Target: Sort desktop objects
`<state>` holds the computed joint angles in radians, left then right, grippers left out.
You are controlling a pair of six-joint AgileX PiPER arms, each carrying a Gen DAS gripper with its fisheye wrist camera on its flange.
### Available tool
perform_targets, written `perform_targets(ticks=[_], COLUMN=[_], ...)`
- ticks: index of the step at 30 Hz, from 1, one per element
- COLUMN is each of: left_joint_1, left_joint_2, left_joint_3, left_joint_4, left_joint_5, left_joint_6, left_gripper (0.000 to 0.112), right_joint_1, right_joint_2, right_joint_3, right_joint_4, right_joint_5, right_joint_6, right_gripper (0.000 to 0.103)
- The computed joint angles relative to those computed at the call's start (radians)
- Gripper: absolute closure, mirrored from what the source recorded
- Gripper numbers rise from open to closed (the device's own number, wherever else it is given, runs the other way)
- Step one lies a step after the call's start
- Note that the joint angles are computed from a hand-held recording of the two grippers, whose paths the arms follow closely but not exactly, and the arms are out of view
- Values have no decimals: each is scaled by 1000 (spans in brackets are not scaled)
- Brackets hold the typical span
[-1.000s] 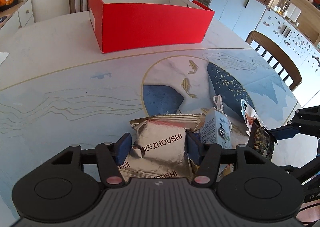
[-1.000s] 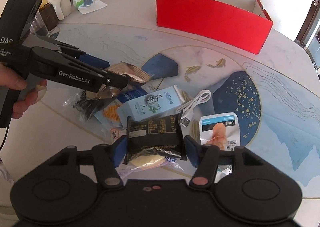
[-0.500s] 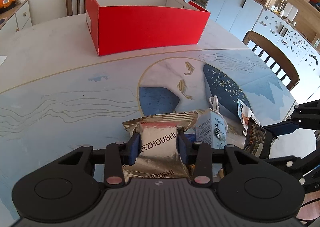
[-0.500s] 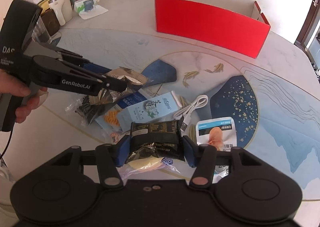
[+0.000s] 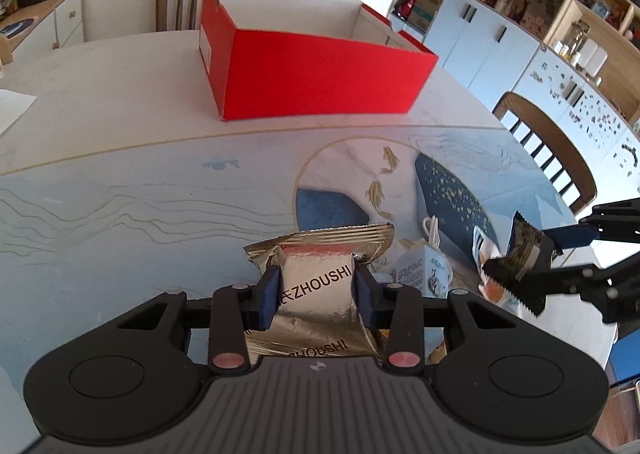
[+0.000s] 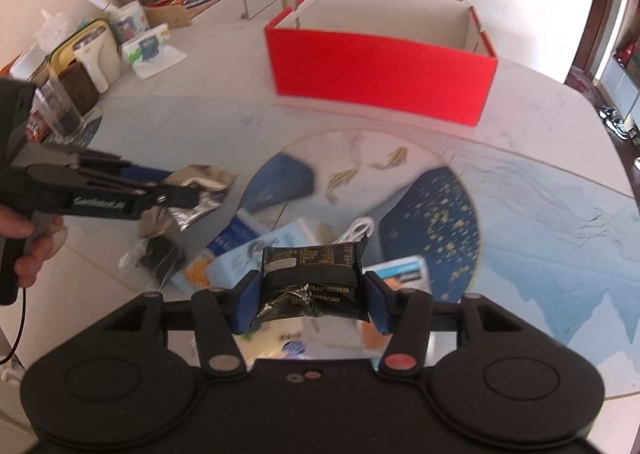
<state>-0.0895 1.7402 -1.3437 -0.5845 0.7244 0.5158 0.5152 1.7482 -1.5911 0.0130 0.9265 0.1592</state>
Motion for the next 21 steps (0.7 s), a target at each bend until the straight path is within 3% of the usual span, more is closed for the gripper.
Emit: perform_targets(ticks=[11, 21], left_joint_1=[19, 16], left_joint_2=[-10, 32], left_joint_3=[-80, -237], left_joint_4=[6, 47], left_joint_5=[47, 115], left_joint_6=[-36, -97], left_gripper=[75, 75], right_joint_1=[-71, -135], right_joint_2=[49, 164], right_joint_3=[-149, -422], right_joint_4=[4, 36], right_joint_5=[43, 142], right_joint_6=[-24, -79], right_gripper=[49, 49])
